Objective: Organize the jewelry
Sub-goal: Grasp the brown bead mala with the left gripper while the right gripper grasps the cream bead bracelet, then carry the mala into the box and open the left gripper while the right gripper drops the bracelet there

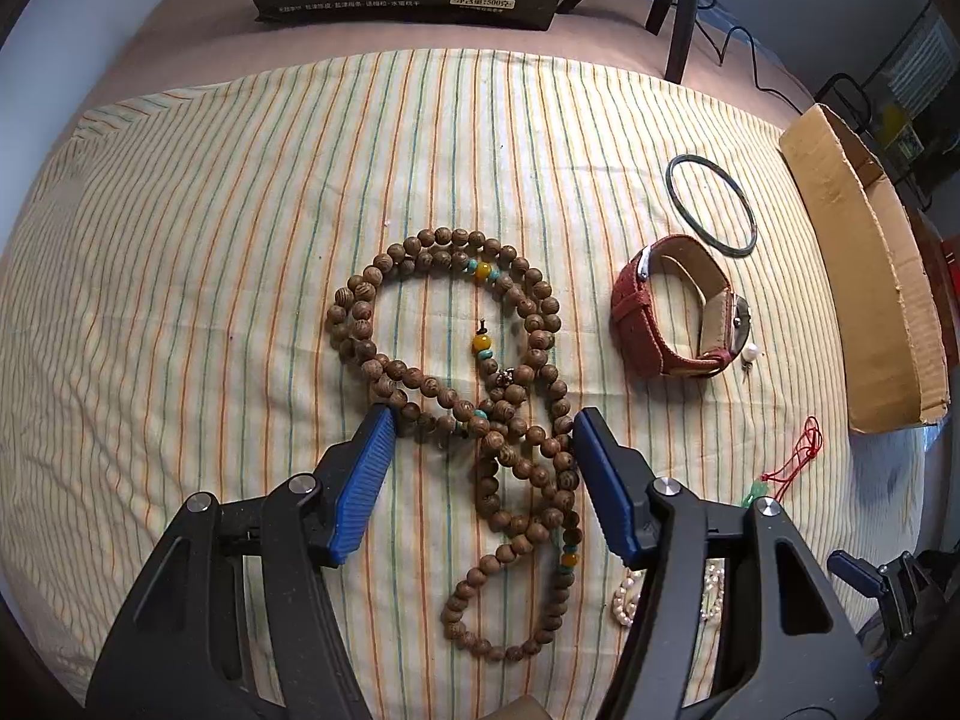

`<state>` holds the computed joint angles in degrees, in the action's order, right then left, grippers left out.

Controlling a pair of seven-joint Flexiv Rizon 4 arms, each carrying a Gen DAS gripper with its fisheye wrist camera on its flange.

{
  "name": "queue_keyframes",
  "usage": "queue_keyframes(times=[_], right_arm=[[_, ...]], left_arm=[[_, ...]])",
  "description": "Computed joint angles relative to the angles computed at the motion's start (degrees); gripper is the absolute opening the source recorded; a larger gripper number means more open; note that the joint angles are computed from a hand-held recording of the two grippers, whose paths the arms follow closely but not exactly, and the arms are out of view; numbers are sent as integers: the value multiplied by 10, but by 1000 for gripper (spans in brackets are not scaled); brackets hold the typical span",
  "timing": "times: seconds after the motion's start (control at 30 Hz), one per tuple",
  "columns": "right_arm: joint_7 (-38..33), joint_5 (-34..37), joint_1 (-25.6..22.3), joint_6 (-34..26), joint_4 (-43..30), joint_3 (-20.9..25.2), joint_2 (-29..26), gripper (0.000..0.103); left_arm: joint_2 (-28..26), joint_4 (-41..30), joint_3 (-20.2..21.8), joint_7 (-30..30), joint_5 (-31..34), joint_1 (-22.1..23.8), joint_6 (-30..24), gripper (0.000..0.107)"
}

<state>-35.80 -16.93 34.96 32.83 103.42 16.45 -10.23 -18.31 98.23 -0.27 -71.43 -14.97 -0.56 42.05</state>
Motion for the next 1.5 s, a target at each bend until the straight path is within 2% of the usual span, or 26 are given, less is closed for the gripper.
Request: queue_keyframes(times=[0.1, 0.13, 0.17, 0.2, 0.27, 0.3, 0.37, 0.53, 0.83, 1.2, 1.5], right_arm=[[-7, -11, 3, -6, -1, 0, -4, 69], [-10, -15, 5, -8, -4, -1, -7, 64], [-12, -21, 7, -10, -5, -1, -8, 56], [-16, -28, 10, -10, -6, -1, -10, 51], [-29, -34, 12, -6, -9, 0, -13, 28], [-35, -36, 14, -5, -11, 0, -15, 23], [-42, -43, 18, -9, -16, -1, -20, 6], [-29, -31, 17, 4, -10, 0, -8, 5], [5, -66, 5, 56, -5, -14, -2, 5], [66, -134, -16, 103, 15, -22, 32, 5], [112, -194, -42, 106, 18, -28, 61, 5]], left_arm=[[-2, -1, 1, -10, 10, -6, 10, 54], [-1, 1, 2, -12, 12, -7, 14, 45], [-2, 0, 2, -14, 12, -7, 14, 37], [-5, -4, 0, -15, 7, -5, 11, 35], [-7, -6, -1, -17, -1, -1, 8, 26], [-8, -8, -1, -19, -5, 1, 4, 23], [-9, -8, -4, -17, -18, 5, -2, 20], [-3, -7, -7, -16, -48, 14, -13, 10], [23, 2, -11, 15, -110, 28, -5, 10], [68, 13, -14, 74, -195, 30, 37, 10], [96, 12, -24, 127, -258, 9, 40, 10]])
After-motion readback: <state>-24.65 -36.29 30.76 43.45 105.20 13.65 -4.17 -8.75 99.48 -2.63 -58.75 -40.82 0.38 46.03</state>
